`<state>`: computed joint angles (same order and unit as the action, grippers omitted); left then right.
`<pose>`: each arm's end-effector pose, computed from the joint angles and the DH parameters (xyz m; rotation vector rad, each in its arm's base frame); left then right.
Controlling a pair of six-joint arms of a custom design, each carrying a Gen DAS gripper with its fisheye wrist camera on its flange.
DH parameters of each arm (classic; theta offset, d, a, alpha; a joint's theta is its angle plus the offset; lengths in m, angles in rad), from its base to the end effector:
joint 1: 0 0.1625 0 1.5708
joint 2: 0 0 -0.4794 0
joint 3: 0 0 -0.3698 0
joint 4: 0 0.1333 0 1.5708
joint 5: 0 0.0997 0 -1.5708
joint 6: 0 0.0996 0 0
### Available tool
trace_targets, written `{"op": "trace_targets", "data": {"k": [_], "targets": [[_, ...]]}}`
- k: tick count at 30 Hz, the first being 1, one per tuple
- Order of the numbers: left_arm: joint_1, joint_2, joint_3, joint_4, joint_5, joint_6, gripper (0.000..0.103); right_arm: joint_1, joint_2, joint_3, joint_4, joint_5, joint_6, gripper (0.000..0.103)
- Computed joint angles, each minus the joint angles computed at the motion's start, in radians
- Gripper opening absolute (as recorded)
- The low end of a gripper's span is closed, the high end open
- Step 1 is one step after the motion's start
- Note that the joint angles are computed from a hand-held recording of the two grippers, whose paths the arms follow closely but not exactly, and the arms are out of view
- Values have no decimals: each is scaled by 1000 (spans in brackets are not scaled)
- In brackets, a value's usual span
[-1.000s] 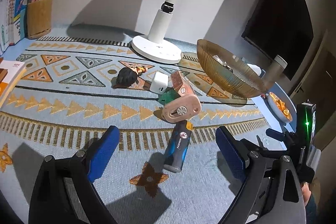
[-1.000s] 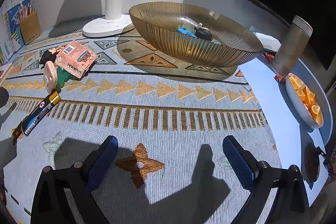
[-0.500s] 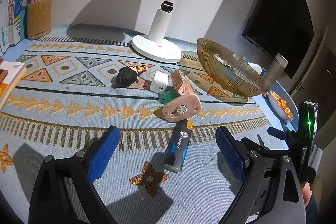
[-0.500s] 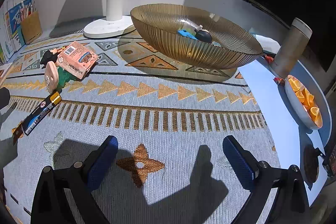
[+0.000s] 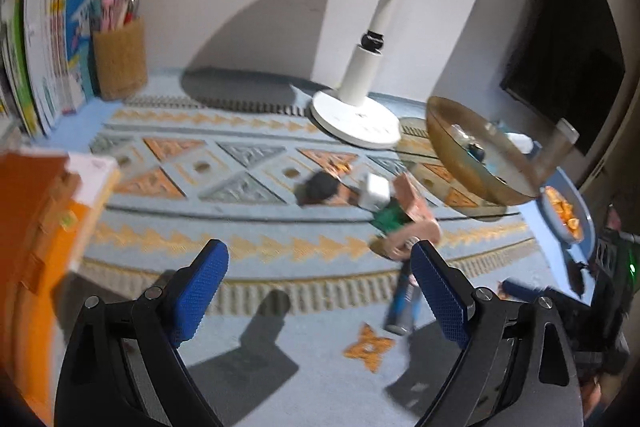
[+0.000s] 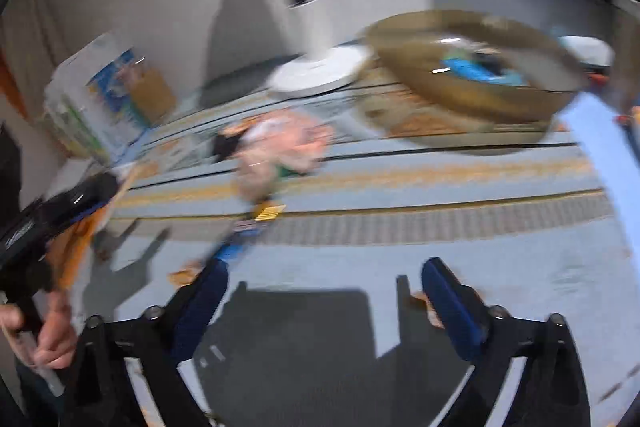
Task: Organize rigid objects
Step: 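Grasp the black-and-blue FASHION lighter with the right tool, then grasp the pink tape measure with the left tool while the right tool holds the lighter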
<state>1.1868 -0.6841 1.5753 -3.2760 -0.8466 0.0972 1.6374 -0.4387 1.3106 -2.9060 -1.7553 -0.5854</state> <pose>-0.0874 -0.7484 0.1991 0.1845 2.3388 -1.1132 0.1683 -0.7954 0.0400 0.8363 -2.6641 0.5702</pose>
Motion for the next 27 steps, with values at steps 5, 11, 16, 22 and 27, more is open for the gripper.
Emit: {"op": "trace_targets", "data": {"k": [5, 11, 16, 22, 27], "targets": [[-6, 17, -45, 15, 18, 72, 92, 68, 125, -134, 38, -167, 64, 79], [1, 55, -102, 58, 55, 173, 92, 98, 213, -170, -146, -302, -29, 54], [10, 77, -152, 205, -6, 227, 86, 67, 151, -116, -119, -267, -48, 23], [14, 138, -233, 372, -27, 273, 79, 16, 87, -60, -179, -288, -49, 23], [3, 184, -286, 421, -16, 332, 74, -13, 49, -47, -153, -249, -30, 23]]}}
